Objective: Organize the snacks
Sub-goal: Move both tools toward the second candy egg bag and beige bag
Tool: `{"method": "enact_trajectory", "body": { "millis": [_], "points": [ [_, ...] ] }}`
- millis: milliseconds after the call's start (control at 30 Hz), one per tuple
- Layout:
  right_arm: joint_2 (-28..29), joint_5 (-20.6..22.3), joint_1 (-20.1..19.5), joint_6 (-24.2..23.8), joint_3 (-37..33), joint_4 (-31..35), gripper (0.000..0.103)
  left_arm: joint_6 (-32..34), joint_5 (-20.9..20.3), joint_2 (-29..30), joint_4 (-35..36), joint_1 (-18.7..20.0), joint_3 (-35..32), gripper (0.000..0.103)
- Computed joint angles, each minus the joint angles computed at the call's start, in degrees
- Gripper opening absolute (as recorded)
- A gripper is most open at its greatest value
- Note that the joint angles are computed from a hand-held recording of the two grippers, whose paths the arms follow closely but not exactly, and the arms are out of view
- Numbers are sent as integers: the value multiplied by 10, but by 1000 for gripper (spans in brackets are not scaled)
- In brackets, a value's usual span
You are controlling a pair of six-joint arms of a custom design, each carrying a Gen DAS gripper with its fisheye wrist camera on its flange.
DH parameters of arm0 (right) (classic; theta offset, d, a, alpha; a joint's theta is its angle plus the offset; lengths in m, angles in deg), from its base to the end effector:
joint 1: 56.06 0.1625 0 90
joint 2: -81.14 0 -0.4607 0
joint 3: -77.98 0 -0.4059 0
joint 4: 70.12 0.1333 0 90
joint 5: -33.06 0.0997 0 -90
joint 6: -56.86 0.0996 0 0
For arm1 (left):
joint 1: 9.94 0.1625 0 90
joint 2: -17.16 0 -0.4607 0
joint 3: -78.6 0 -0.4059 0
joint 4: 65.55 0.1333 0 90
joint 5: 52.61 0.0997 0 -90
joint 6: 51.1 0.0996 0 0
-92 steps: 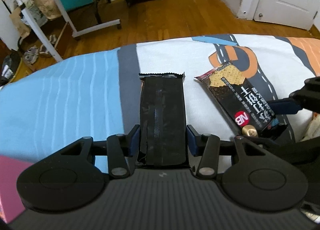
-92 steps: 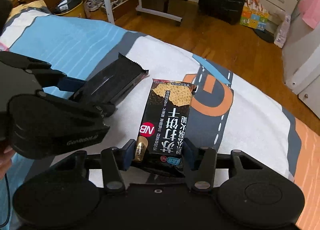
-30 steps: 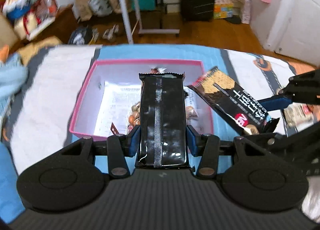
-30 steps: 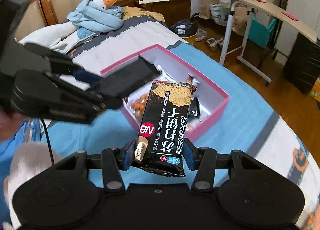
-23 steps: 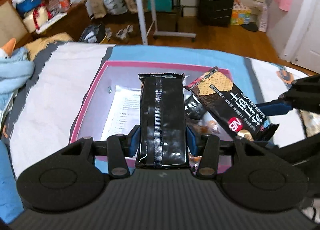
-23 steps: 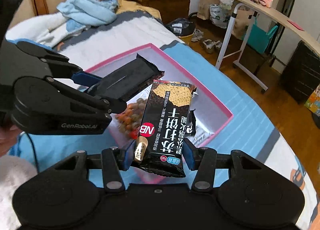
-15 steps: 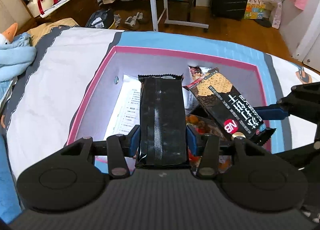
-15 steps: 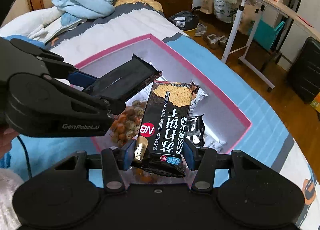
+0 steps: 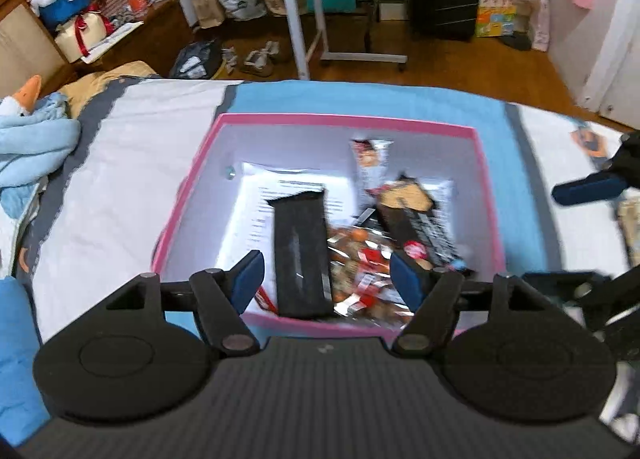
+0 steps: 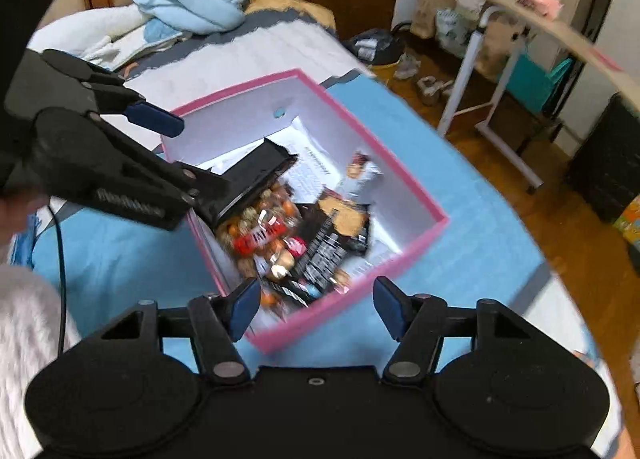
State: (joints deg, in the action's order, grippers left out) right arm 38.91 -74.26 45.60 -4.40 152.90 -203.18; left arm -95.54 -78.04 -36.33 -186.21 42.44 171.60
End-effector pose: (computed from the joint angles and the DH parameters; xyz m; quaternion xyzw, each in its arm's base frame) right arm 0.2628 -0.7605 0.1773 0.5741 -0.7999 0.0182 0.1736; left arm -0.2378 -0.6742 0.2170 -0.0090 0.8438 -0.3004 0.4445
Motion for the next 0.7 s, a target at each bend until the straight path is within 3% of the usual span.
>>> {"method": "enact_trajectory", "body": {
  "millis": [267,433,567,700],
  "points": [
    [-111,21,-26,-50,42,14,83,34,-66,14,-23,-51,-16,80],
    [-171,23,-57,-62,60,8,87,102,-80,59,-63,-82,-44,89],
    [-203,33,-93,-44,57,14,87,151,-102,103,-101,-93,-76,92],
    [-209,52,-132,16,29,41,87,197,-131,153,-140,-94,-114,92]
  ]
}}
